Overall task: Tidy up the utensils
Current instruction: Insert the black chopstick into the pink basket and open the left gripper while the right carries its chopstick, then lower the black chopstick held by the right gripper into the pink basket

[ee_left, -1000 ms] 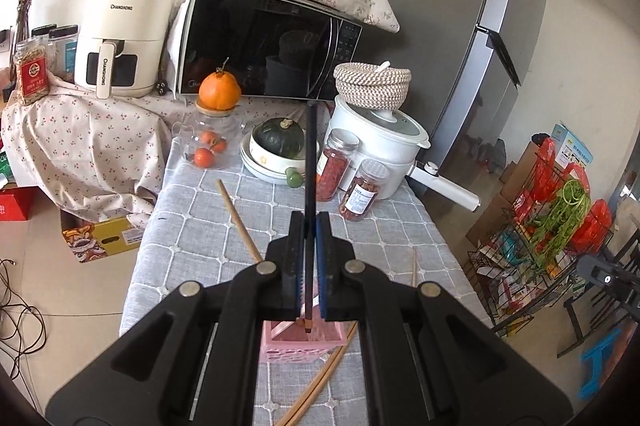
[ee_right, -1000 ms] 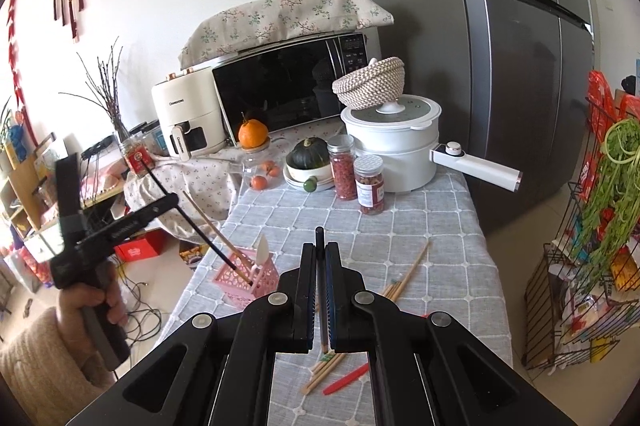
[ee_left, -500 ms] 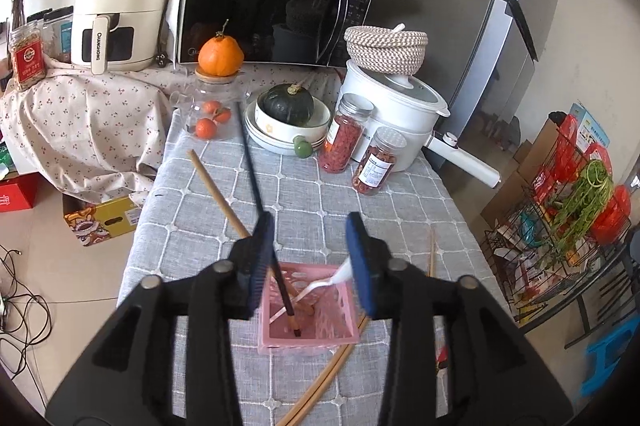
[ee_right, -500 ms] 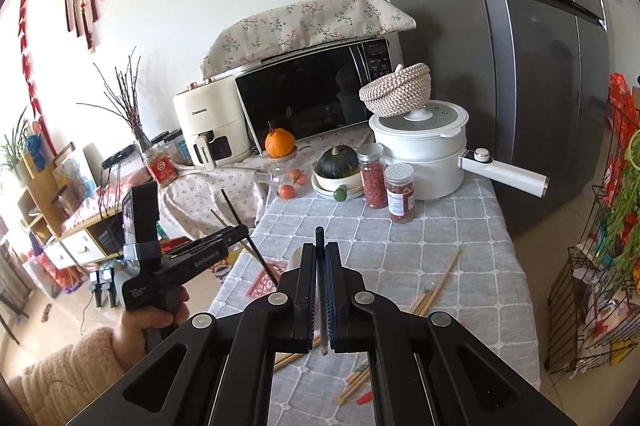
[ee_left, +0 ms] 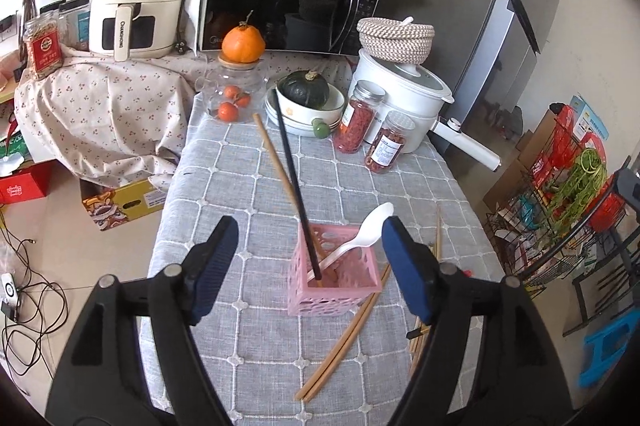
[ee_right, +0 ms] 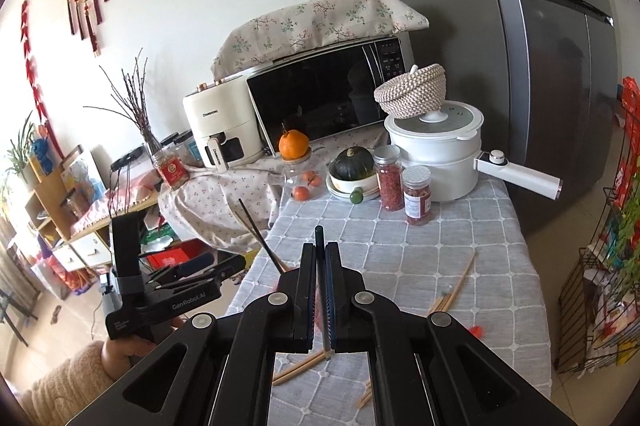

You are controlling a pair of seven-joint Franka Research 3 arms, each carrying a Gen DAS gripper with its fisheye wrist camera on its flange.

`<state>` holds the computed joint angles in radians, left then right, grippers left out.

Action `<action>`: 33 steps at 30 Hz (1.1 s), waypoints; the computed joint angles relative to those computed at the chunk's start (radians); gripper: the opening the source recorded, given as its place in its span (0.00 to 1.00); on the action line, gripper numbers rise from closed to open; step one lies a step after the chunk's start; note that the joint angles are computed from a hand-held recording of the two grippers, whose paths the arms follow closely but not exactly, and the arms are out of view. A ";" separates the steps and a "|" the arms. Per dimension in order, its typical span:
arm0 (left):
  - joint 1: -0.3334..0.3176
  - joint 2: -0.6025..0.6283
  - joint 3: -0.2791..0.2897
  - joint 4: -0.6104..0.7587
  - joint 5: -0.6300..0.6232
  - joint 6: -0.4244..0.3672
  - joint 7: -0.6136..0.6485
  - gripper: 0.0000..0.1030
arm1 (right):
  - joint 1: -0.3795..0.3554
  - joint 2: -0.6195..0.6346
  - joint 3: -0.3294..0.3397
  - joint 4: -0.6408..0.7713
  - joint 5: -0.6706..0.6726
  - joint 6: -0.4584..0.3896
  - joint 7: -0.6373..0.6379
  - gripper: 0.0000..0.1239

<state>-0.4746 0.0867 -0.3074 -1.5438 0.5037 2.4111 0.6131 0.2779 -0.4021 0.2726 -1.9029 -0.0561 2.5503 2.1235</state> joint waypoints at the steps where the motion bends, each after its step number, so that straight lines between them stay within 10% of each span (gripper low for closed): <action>1: 0.002 -0.008 0.001 -0.010 -0.008 -0.001 -0.001 0.72 | -0.003 0.007 0.004 0.010 -0.004 0.007 0.005 0.03; 20: 0.052 -0.102 -0.006 -0.125 -0.105 0.030 0.062 0.72 | 0.027 0.137 0.019 0.150 -0.122 0.113 0.141 0.03; 33: 0.084 -0.155 -0.005 -0.195 -0.168 0.047 0.103 0.72 | -0.008 0.260 0.037 0.173 -0.446 0.258 0.496 0.03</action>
